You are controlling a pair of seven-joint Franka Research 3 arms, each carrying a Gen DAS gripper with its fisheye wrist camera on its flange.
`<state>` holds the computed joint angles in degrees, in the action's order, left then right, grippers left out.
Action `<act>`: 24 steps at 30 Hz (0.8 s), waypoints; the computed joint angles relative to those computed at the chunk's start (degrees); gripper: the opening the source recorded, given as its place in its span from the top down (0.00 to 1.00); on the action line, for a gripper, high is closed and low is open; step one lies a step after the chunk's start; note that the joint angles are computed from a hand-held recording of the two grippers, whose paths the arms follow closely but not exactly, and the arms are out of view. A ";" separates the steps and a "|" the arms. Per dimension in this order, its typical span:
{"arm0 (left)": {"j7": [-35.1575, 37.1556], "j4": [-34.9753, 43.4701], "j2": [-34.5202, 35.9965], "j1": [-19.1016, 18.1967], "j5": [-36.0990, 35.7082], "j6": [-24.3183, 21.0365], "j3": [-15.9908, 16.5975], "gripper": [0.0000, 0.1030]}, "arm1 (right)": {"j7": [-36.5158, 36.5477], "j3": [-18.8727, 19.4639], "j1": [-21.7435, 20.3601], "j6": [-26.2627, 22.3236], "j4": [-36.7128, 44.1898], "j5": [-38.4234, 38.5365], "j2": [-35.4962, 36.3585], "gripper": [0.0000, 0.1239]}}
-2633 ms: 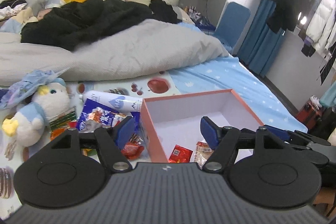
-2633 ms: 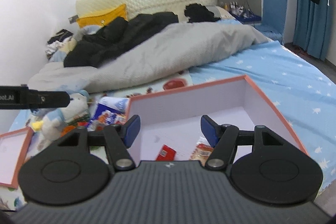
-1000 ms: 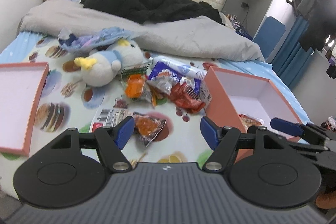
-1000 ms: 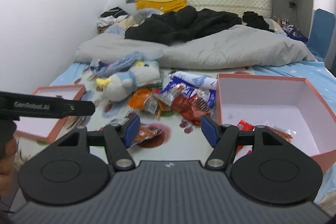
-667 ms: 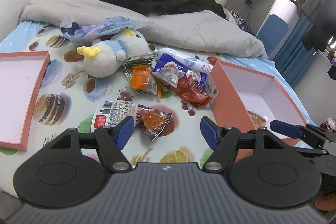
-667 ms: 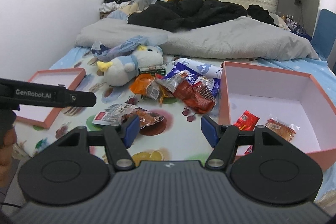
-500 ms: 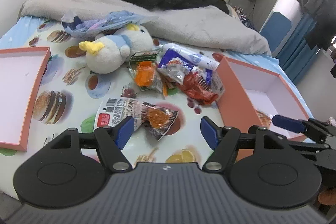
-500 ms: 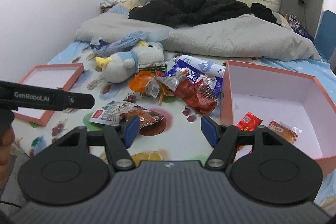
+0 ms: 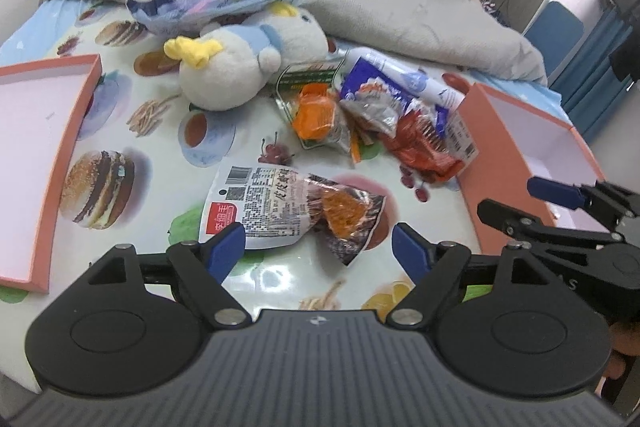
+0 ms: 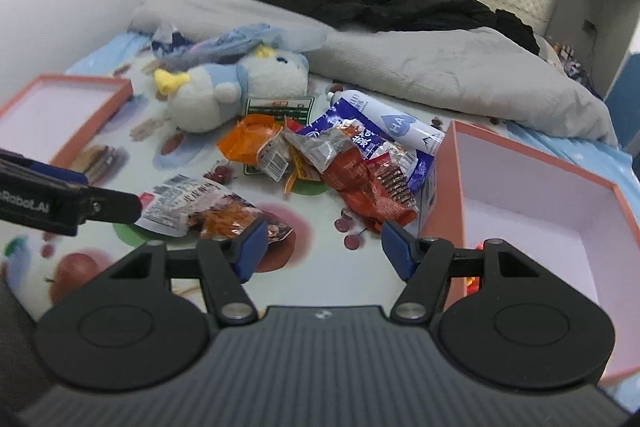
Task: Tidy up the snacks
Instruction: 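Grasp the clear bag of orange spicy strips with the left tool while the right reaches the red-brown packet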
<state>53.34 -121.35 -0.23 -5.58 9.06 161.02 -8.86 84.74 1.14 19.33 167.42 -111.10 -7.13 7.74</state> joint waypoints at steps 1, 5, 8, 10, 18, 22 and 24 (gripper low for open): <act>0.60 0.67 0.82 0.07 -0.44 -0.30 0.06 0.18 | 0.82 -0.47 0.43 -0.59 1.34 -1.52 1.21 0.48; 3.66 4.01 4.73 0.57 -2.58 -1.15 -0.08 0.18 | 1.67 -1.97 1.62 -2.57 6.25 -4.17 5.65 0.48; 6.38 6.93 7.94 1.05 -3.78 -1.49 -0.53 0.18 | 1.80 -2.65 2.10 -4.23 9.86 -4.34 8.73 0.50; 8.05 9.04 10.23 1.29 -3.93 -1.80 -0.84 0.19 | 1.39 -2.64 2.02 -5.40 12.58 -3.07 10.91 0.50; 13.85 16.00 17.69 2.54 -6.20 -4.18 -2.31 0.19 | 2.42 -5.87 4.35 -9.07 24.53 -4.37 20.50 0.50; 12.17 19.03 20.31 1.01 -2.11 -6.57 -0.62 0.18 | 0.96 -5.81 3.99 -12.14 31.14 -3.29 25.43 0.50; 10.72 20.76 21.55 -0.10 0.77 -8.52 0.53 0.15 | 0.60 -6.46 4.39 -13.58 34.10 -3.65 27.67 0.50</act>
<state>64.06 -100.59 21.32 -5.68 9.83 152.50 -8.33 85.34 -5.32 23.72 153.83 -77.00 -10.78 35.40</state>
